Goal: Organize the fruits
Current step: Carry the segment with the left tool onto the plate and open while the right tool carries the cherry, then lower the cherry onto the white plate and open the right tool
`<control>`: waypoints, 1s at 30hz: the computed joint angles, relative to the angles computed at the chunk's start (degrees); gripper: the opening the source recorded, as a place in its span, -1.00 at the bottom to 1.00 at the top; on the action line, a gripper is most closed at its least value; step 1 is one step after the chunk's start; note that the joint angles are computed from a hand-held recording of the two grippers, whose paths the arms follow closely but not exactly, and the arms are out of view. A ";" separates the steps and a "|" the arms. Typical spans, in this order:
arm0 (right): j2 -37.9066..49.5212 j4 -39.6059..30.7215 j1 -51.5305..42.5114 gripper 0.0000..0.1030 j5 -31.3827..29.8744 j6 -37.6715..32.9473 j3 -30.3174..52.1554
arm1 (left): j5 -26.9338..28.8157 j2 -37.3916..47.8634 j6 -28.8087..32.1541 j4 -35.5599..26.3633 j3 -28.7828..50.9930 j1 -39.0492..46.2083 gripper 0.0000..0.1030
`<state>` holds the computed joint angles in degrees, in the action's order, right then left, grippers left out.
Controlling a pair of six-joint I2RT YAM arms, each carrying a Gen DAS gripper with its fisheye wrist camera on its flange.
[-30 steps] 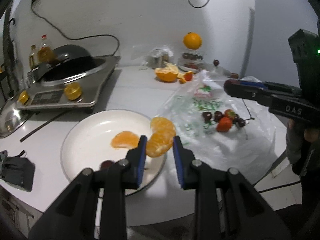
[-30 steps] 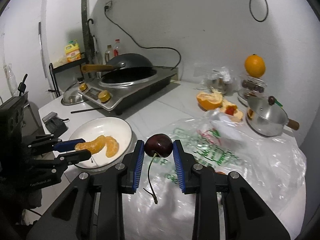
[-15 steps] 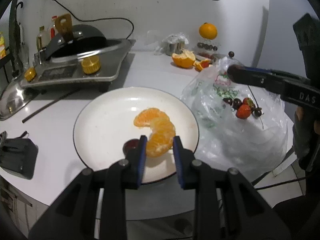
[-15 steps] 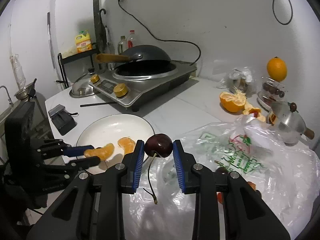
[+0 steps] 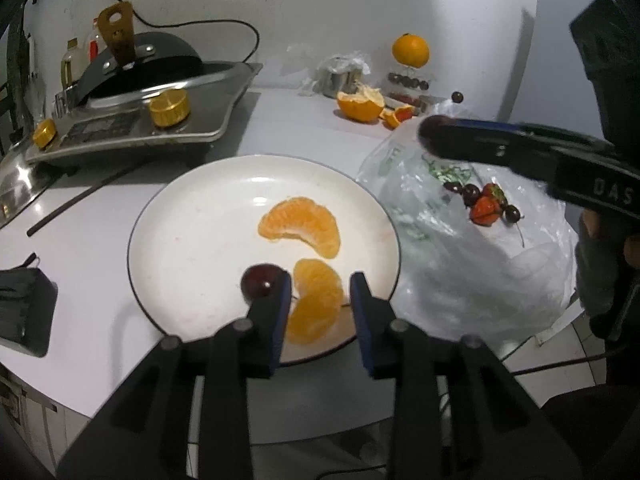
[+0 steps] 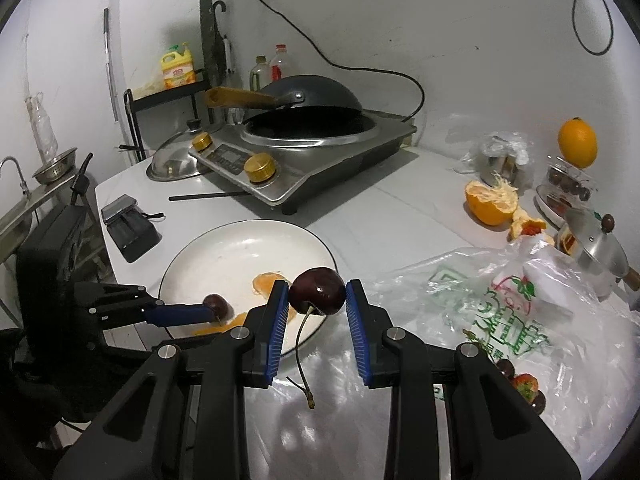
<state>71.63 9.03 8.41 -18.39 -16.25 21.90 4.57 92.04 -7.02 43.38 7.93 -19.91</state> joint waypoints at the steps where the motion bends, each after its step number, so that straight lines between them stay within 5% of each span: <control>1: 0.41 0.22 0.76 -0.39 0.45 0.28 0.25 | 0.09 -0.54 0.26 0.10 -0.37 0.23 -0.36; 7: 3.01 1.30 4.35 -0.39 2.39 1.52 1.69 | 1.37 -8.24 1.74 -1.76 -3.36 3.78 -0.31; 10: 5.12 2.16 6.66 -0.39 3.64 2.37 2.59 | 3.46 -11.97 2.34 -2.30 -5.02 7.92 0.25; 22: 18.03 6.23 16.69 -0.39 7.53 6.12 8.93 | 13.30 -12.97 9.11 -1.62 -7.34 24.55 0.26; 30: 27.97 7.65 22.25 -0.39 8.87 8.40 14.85 | 19.40 -5.88 14.12 2.51 -6.73 34.83 0.26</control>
